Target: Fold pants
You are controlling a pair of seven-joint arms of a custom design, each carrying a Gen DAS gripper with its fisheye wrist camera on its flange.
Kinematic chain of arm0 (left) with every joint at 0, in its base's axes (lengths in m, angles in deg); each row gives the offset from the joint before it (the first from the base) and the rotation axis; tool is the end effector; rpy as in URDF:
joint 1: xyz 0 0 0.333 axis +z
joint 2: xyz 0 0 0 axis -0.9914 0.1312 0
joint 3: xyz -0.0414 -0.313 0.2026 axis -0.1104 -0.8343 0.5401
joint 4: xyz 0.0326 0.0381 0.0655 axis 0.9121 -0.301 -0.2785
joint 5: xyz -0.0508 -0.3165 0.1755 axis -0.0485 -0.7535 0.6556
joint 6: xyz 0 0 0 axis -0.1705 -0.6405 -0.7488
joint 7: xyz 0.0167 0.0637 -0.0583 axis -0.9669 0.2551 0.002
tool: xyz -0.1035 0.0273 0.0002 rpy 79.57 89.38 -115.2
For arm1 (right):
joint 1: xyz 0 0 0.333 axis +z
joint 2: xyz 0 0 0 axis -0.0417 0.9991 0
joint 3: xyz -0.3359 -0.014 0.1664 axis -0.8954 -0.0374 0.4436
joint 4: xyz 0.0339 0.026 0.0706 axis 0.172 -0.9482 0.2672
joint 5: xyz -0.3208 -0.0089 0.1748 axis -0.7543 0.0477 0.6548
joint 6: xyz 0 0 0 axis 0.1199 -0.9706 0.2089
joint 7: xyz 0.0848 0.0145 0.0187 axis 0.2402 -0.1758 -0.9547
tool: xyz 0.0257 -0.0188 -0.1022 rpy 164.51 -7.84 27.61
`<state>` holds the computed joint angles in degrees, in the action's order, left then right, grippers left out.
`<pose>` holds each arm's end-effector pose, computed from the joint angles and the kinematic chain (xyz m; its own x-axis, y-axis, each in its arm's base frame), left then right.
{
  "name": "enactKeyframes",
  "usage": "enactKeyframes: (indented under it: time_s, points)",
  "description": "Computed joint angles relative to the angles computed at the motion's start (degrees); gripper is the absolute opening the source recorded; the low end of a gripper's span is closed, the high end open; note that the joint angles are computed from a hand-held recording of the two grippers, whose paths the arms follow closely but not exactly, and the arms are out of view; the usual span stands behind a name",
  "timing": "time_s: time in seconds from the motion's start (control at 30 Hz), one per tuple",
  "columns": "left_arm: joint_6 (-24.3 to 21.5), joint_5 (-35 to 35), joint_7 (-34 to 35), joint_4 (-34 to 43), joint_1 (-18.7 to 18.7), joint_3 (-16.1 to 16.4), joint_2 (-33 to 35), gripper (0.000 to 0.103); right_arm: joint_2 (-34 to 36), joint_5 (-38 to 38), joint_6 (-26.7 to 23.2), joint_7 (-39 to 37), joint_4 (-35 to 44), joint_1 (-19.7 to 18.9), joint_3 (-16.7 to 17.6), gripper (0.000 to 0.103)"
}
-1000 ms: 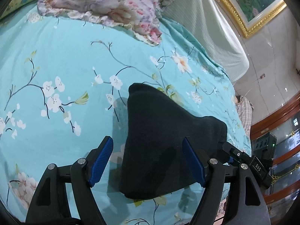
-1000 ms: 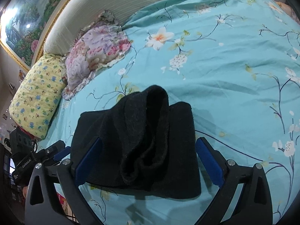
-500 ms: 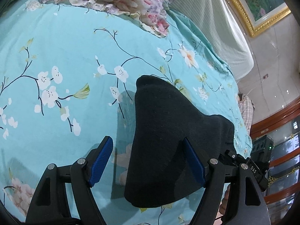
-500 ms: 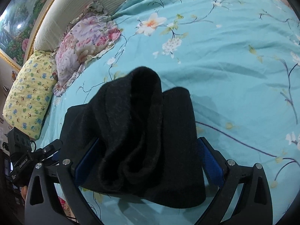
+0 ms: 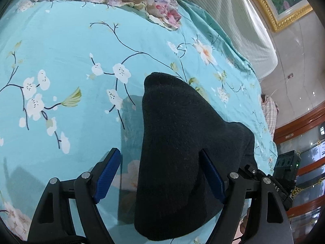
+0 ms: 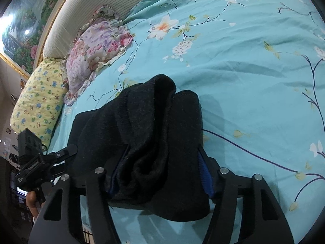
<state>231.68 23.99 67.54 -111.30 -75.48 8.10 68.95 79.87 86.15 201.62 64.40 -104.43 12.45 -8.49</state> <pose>0.5879 -0.0198 0.4290 0.0796 -0.8455 0.5280 -0.9080 -0.2801 -0.3117 0.5601 0.1747 0.3867 -0.0032 -0.8150 -0.5794 -0.8706 0.2873 -0.3993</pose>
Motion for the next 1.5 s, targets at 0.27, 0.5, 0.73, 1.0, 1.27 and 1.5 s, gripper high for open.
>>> enactKeyframes:
  time_s: [0.27,0.5,0.73,1.0,1.27,1.5]
  points:
    - [0.9,1.9,0.5,1.0,-0.4,-1.3,1.4,0.051,-0.2,10.3,-3.4,-9.5,0.1,-0.7,-0.8,0.060]
    - [4.2,2.2,2.3,-0.5,-1.2,-2.0,-0.5,0.033,-0.4,12.7,-3.6,-12.4,0.0,0.7,-2.2,0.060]
    - [4.4,-1.4,6.1,-1.6,-1.8,-1.3,-3.5,0.030,-1.3,12.7,-2.6,-12.6,-0.1,1.6,-2.4,0.055]
    - [5.1,-4.6,9.5,-3.7,-3.3,1.9,-7.7,0.030,-2.1,11.7,-3.5,-12.7,1.1,2.3,-2.0,0.052]
    - [5.1,-6.2,10.7,-4.3,-2.6,5.2,-9.6,0.030,-0.5,9.1,-4.5,-12.1,5.0,3.1,-0.8,0.051]
    - [6.5,-6.0,10.1,-4.0,-1.3,6.8,-9.9,0.030,3.2,3.1,-5.2,-8.6,11.0,3.6,0.9,0.051]
